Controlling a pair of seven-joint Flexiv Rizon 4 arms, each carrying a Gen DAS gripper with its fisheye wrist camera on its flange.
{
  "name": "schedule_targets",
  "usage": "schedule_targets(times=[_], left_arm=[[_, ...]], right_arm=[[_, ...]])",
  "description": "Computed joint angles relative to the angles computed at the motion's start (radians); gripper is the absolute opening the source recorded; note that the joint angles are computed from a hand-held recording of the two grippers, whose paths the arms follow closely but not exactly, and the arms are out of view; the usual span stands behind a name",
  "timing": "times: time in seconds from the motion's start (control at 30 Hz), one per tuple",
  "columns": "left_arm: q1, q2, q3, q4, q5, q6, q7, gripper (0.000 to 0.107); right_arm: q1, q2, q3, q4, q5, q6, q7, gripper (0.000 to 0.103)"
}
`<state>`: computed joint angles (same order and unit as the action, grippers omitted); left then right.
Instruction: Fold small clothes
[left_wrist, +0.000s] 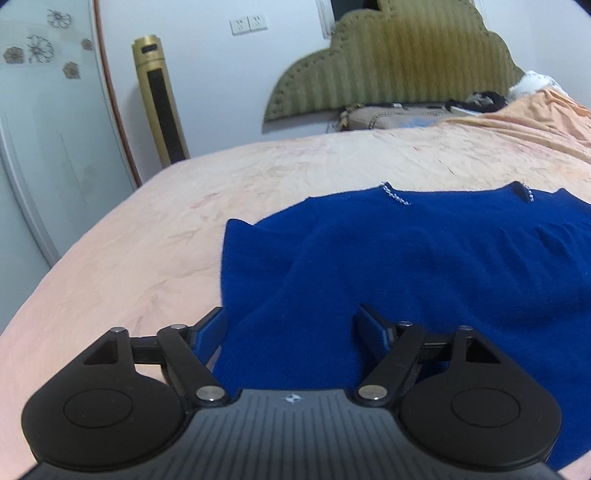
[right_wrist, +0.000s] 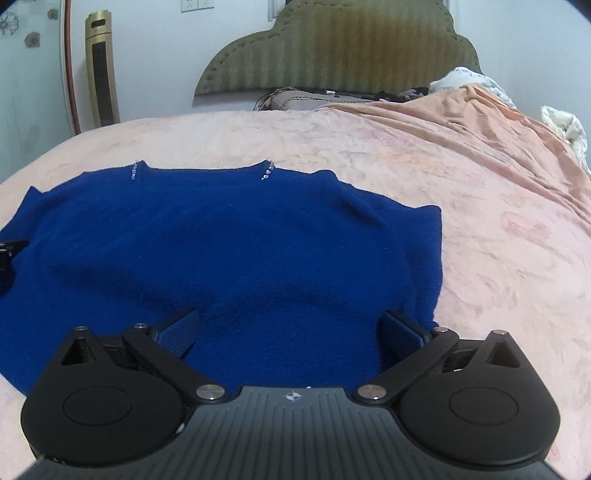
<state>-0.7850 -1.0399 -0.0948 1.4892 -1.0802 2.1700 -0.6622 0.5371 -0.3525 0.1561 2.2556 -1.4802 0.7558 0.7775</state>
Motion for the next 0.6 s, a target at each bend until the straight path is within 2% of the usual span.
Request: schedule_targets(times=[0.17,0.4,0.6], left_arm=[[0.036,0.015,-0.022,0.027,0.053,-0.015,-0.068,0.081],[0.143,0.053,-0.079,0.099,0.222,-0.082,-0.281,0.086],[0.117,0.054,-0.018,0.102,0.26,-0.115,-0.358,0.089]], right_arm=[[-0.014,0.002,-0.004,0.008,-0.037,0.021,0.036,0.103],[-0.018,0.003,-0.001,0.009,-0.039,0.021,0.034,0.103],[-0.02,0.004,0.0,0.01,-0.041,0.022,0.036,0.103]])
